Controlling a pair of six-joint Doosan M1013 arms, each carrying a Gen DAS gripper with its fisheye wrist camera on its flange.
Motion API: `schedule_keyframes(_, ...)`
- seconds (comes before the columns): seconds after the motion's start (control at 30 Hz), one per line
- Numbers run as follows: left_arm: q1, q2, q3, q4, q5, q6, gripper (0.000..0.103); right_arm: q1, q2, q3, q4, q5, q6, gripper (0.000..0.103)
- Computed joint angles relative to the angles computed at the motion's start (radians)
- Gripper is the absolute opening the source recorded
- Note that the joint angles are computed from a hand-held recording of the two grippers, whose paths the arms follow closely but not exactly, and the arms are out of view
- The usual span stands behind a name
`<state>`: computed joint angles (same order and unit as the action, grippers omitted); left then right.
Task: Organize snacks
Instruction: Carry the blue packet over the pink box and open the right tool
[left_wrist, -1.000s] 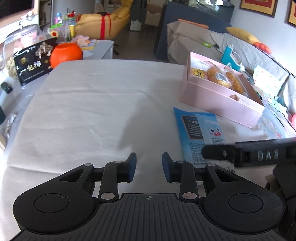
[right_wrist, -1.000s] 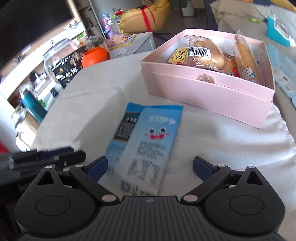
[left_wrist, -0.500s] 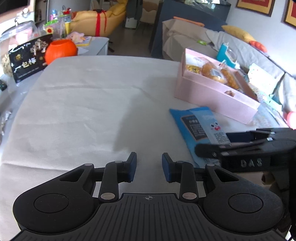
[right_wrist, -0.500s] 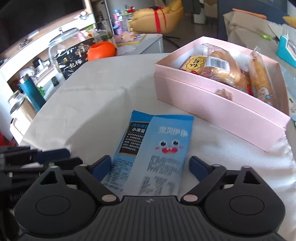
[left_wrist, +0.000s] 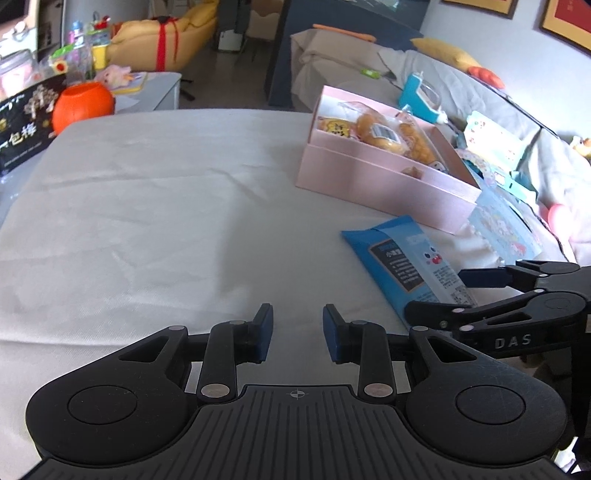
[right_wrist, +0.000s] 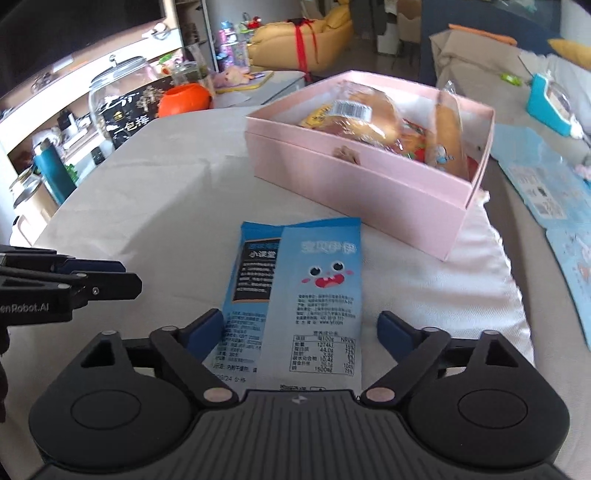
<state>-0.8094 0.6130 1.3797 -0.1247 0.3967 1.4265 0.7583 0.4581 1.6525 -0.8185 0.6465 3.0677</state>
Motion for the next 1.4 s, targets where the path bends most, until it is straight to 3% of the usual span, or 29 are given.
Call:
schedule_keyframes(0.13, -0.004, 0.004, -0.008, 0.011, 0.008, 0.004, 0.033, 0.009, 0.016, -0.017, -0.014, 0.031, -0.001, 0.096)
schedule_keyframes(0.3, -0.003, 0.007, -0.012, 0.01, 0.012, 0.006, 0.033, 0.03, 0.013, -0.017, -0.054, 0.073, -0.051, 0.08)
schedule_keyframes(0.5, 0.002, 0.004, -0.003, -0.108, -0.027, 0.105, 0.033, 0.063, -0.071, 0.043, -0.328, 0.096, 0.155, 0.08)
schedule_keyframes(0.67, 0.007, 0.019, -0.043, -0.263, -0.071, 0.281, 0.033, 0.047, -0.088, 0.007, -0.477, 0.205, 0.221, 0.08)
schedule_keyframes(0.8, 0.017, 0.061, -0.122, -0.437, -0.172, 0.464, 0.033, -0.025, -0.052, -0.078, -0.436, 0.229, 0.142, 0.08)
schedule_keyframes(0.87, 0.021, 0.095, -0.182, -0.359, -0.179, 0.37, 0.033, -0.069, -0.03, -0.118, -0.363, 0.208, 0.096, 0.08)
schedule_keyframes(1.0, 0.022, 0.157, -0.285, -0.023, -0.131, 0.021, 0.033, -0.132, 0.015, -0.156, -0.204, 0.16, -0.003, 0.08)
schedule_keyframes(1.07, 0.026, 0.162, -0.288, -0.059, -0.122, 0.037, 0.033, -0.152, 0.035, -0.16, -0.119, 0.128, -0.055, 0.08)
schedule_keyframes(1.13, 0.029, 0.153, -0.26, -0.148, -0.139, 0.117, 0.033, -0.161, 0.045, -0.151, -0.077, 0.091, -0.076, 0.082)
schedule_keyframes(1.23, 0.026, 0.131, -0.215, -0.191, -0.153, 0.178, 0.033, -0.151, 0.048, -0.129, -0.15, 0.063, -0.042, 0.085)
schedule_keyframes(1.4, 0.019, 0.084, -0.123, -0.196, -0.18, 0.23, 0.033, -0.114, 0.038, -0.117, -0.258, 0.119, 0.028, 0.086)
